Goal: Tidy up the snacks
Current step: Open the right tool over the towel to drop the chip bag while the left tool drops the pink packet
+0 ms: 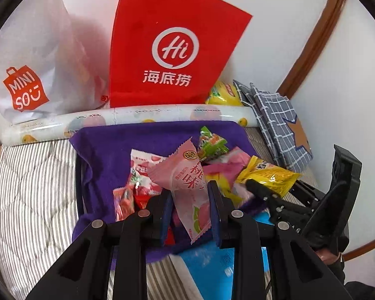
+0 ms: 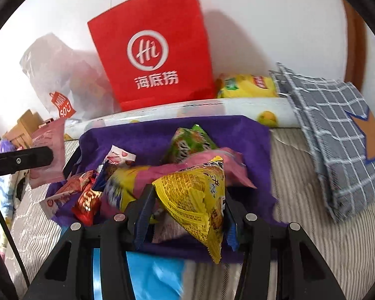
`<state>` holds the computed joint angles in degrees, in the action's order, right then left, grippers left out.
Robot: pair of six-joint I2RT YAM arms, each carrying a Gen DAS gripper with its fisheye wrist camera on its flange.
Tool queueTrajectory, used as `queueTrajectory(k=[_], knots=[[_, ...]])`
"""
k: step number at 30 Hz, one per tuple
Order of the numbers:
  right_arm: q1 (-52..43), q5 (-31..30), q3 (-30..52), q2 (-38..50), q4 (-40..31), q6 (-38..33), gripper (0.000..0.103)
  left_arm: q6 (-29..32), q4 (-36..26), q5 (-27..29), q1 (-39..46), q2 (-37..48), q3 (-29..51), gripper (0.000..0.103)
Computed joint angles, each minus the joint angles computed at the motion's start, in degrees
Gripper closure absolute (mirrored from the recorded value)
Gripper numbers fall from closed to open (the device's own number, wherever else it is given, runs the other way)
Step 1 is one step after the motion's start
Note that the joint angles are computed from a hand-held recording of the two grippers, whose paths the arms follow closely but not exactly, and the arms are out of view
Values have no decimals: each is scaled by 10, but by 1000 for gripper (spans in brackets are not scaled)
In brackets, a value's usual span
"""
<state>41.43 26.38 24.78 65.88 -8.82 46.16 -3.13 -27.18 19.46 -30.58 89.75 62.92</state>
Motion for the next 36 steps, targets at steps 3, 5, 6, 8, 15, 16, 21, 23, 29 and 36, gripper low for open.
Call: queueTrajectory(k=[3, 5, 6, 8, 15, 16, 21, 23, 29, 36], knots=[[-21, -12, 21, 32, 20, -23, 56, 7, -4, -1, 4, 37, 29, 76], [-39, -29, 34, 42, 24, -41, 56, 8, -5, -3, 4, 62, 48, 76], [-47, -33, 40, 43, 25, -49, 56, 9, -5, -3, 4, 74, 58, 76], [-52, -30, 51, 47, 22, -60, 56, 7, -5, -4, 2, 91, 72, 76], [-78, -45, 58, 68, 39, -78, 56, 2, -4, -2, -10, 137, 111, 76], [-81, -50, 57, 74, 43, -77, 56, 1, -2, 3, -11, 143, 113, 76], [-80, -39, 59, 80, 32, -85, 56, -5, 7, 17, -10, 159, 112, 76], [-80, -33, 57, 73, 27, -83, 56, 8, -5, 8, -13, 171, 121, 76], [-83, -42, 64, 99, 27, -87, 55, 9, -20, 4, -7, 199, 137, 76], [-76, -33, 62, 97, 28, -88, 54, 7, -38, 8, -2, 216, 154, 75]])
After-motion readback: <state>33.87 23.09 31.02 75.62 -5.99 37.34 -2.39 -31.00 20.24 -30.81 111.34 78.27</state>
